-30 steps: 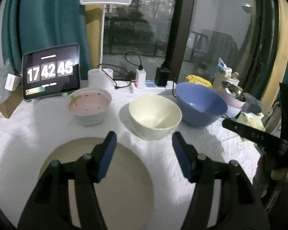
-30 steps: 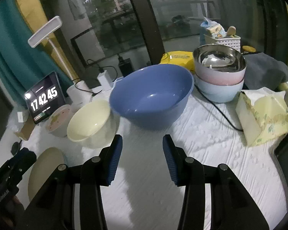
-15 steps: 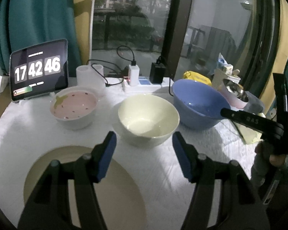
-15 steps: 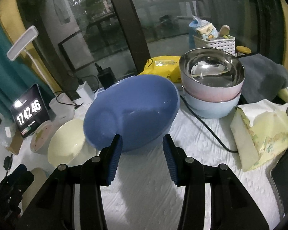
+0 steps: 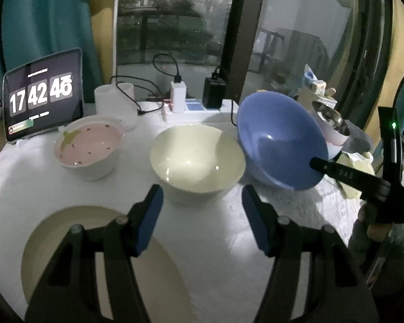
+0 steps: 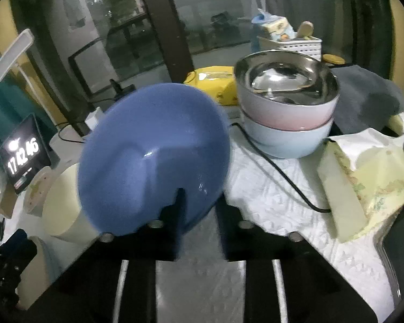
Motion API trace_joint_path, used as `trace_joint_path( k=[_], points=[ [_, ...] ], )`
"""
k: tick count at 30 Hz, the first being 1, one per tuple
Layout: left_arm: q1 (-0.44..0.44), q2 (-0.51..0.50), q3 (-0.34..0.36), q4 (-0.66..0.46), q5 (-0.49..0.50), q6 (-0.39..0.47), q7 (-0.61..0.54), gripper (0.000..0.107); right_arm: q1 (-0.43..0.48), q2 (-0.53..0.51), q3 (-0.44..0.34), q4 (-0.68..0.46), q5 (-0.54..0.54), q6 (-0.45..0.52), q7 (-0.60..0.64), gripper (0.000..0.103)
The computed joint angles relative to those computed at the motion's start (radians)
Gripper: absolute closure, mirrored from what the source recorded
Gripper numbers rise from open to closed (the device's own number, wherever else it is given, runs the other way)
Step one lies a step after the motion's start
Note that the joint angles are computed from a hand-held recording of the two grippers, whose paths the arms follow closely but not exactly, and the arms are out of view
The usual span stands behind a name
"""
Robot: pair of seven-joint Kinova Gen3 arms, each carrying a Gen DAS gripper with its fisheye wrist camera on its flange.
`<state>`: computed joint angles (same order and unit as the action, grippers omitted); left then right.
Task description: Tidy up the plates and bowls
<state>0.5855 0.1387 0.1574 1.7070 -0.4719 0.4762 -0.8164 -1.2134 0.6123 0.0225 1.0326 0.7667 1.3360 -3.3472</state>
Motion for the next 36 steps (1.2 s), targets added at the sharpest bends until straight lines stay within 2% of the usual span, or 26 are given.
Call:
trace_joint_path(
  k=[9, 17, 24, 27, 30, 35, 36],
  points=[
    [0.042, 0.012, 0.005, -0.017, -0.038, 0.018, 0.046, 0.045, -0.041, -0.029, -0.014, 0.043, 0.024, 0.024, -0.043, 0.093],
    [0.11, 0.048, 0.017, -0.052, -0.063, 0.057, 0.085, 0.045, -0.066, -0.097, -0.055, 0.158, 0.052, 0.021, -0.134, 0.096],
    [0.158, 0.109, 0.019, -0.093, -0.019, 0.072, 0.057, 0.045, -0.061, -0.161, -0.109, 0.271, 0.081, 0.002, -0.245, 0.096],
    [0.146, 0.126, 0.032, -0.087, 0.022, 0.027, 0.013, 0.045, -0.048, -0.18, -0.129, 0.306, 0.09, -0.018, -0.274, 0.095],
    [0.172, 0.158, 0.001, -0.112, 0.048, 0.034, -0.009, 0.046, -0.04, -0.189, -0.143, 0.328, 0.102, -0.03, -0.299, 0.095],
    [0.177, 0.187, -0.013, -0.134, 0.088, 0.027, -0.056, 0.062, -0.031, -0.198, -0.158, 0.361, 0.118, -0.055, -0.339, 0.094],
    [0.177, 0.189, -0.017, -0.134, 0.096, 0.023, -0.062, 0.068, -0.024, -0.199, -0.161, 0.367, 0.115, -0.068, -0.343, 0.092]
  ],
)
